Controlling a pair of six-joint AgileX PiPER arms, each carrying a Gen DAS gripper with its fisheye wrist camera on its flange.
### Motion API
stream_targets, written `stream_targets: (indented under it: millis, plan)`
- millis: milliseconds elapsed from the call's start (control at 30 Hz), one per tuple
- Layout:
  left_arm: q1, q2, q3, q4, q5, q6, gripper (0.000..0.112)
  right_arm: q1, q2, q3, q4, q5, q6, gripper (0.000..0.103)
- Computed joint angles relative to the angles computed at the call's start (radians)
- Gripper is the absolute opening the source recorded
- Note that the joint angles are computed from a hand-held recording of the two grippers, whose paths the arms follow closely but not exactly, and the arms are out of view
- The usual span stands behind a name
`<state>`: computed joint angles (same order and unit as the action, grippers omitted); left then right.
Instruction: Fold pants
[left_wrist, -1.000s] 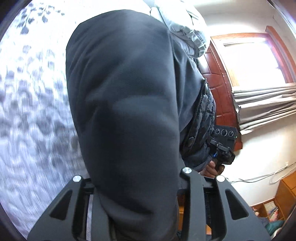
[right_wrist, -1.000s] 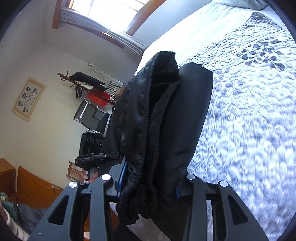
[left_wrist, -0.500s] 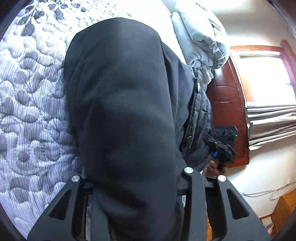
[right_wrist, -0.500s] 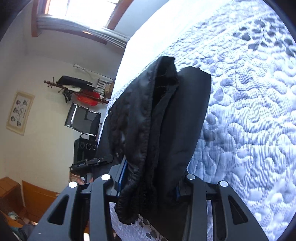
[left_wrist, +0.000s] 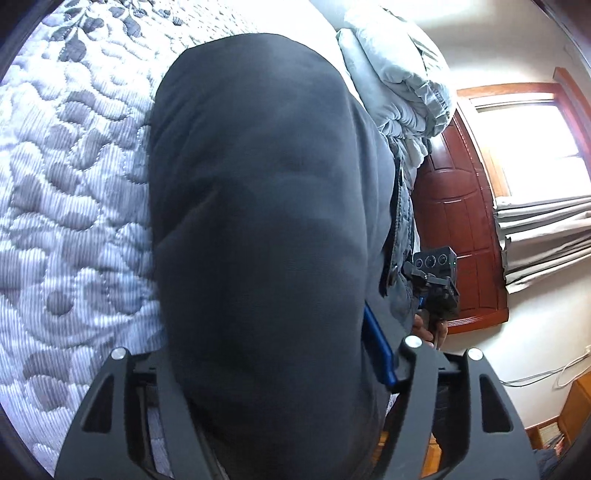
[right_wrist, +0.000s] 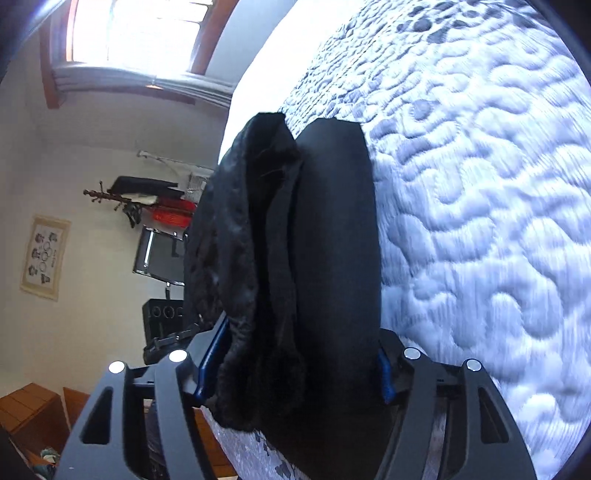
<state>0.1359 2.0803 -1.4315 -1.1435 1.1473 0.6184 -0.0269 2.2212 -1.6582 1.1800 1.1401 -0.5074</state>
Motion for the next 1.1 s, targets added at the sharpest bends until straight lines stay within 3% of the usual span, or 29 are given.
stream_targets:
  millis: [100,200,333,500,533,567,667,767,967,1100]
  plan:
    - [0.009,-0.013,0.026,0.001,-0.01,0.02,0.066,-0.023,-0.048,0.077,0.015,-0.008,-0.043,0.067]
    - [0.011,-0.058,0.07,0.023,-0.075,0.015,0.092,-0.061,-0.093,0.156,0.045,-0.004,-0.086,0.069]
    - [0.045,-0.116,0.114,0.052,-0.132,-0.023,0.092,-0.098,-0.173,0.253,0.047,-0.024,-0.096,0.069]
    - [0.043,-0.3,0.218,0.213,-0.277,-0.12,0.097,-0.099,-0.397,0.438,0.005,-0.143,-0.11,0.07]
    - [0.033,-0.347,0.243,0.248,-0.308,-0.138,0.099,-0.089,-0.442,0.452,-0.041,-0.176,-0.073,0.074]
    - [0.022,-0.39,0.264,0.291,-0.333,-0.166,0.099,-0.061,-0.504,0.467,-0.126,-0.235,0.0,0.08]
    - [-0.025,-0.505,0.308,0.461,-0.359,-0.314,0.099,0.06,-0.648,0.499,-0.426,-0.383,0.276,0.083]
    - [-0.106,-0.581,0.309,0.679,-0.33,-0.527,0.099,0.183,-0.733,0.507,-0.726,-0.42,0.576,0.085]
    - [-0.238,-0.715,0.363,0.89,-0.296,-0.753,0.099,0.486,-0.823,0.496,-1.326,-0.301,1.151,0.086]
    - [-0.32,-0.815,0.386,1.016,-0.257,-0.918,0.099,0.653,-0.844,0.475,-1.513,-0.176,1.337,0.086]
